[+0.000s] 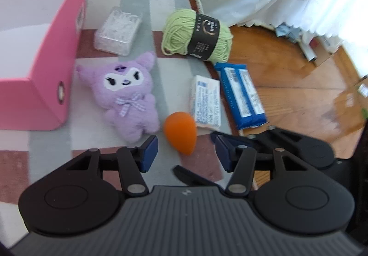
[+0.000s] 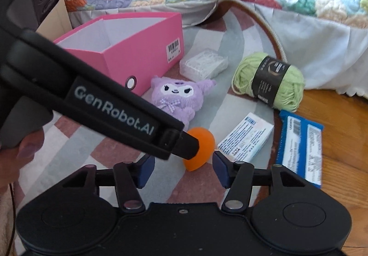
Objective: Organize objects
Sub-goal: 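Close the right gripper on the orange makeup sponge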
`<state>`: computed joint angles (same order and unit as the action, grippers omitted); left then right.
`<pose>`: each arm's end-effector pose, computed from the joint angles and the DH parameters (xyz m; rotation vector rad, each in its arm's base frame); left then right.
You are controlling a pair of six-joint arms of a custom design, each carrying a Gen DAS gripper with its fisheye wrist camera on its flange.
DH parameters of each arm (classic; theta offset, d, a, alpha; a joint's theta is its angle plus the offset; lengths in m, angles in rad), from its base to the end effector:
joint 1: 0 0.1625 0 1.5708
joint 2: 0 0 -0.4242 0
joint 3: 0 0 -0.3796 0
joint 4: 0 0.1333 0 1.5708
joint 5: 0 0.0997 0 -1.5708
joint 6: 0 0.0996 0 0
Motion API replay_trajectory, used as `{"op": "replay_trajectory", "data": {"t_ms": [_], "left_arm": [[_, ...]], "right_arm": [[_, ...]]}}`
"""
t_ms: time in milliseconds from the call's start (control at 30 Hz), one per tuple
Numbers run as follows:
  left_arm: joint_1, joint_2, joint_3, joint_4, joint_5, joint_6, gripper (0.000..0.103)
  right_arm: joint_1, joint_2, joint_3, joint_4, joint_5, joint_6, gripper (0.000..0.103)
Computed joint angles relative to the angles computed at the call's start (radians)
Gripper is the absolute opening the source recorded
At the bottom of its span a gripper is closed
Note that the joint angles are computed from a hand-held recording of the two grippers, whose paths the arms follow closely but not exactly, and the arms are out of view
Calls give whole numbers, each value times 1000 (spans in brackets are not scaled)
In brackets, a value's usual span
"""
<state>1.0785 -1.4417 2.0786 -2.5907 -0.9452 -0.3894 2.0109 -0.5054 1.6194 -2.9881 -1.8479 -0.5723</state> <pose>-0.0592 -0.5157 0.3198 -0.0293 2.6218 -0.8200 0.3781 -0.5541 -0.0345 1.3142 -2.4945 0.4039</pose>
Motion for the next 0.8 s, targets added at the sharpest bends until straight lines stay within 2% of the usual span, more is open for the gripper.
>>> {"op": "replay_trajectory", "data": {"t_ms": [100,167,233,300,467,500,633,800], "left_arm": [[13,14,-5,-4,-14,-10,51],[16,24,-10,7,-6,-10,46],[23,33,-20,24,-9,-15,30],[33,38,-22,10,-18,-22,28],[36,56,-29,4,18,-11,27],[37,60,-31,2,27,-10,31],[56,73,-28,-64,-1,7,34],[58,75,-1,-144,-10,19,33]], "right_arm": [[-3,16,-12,-5,-5,8,53],[-4,24,-18,-5,-11,9,43],[-5,30,-24,-10,-16,8,39],[-6,34,-28,-15,-19,4,37],[-12,40,-37,-15,-18,11,37],[-15,40,-40,-11,-15,18,38],[-26,48,-59,13,-14,65,40],[-40,52,-54,-10,5,83,34]]}}
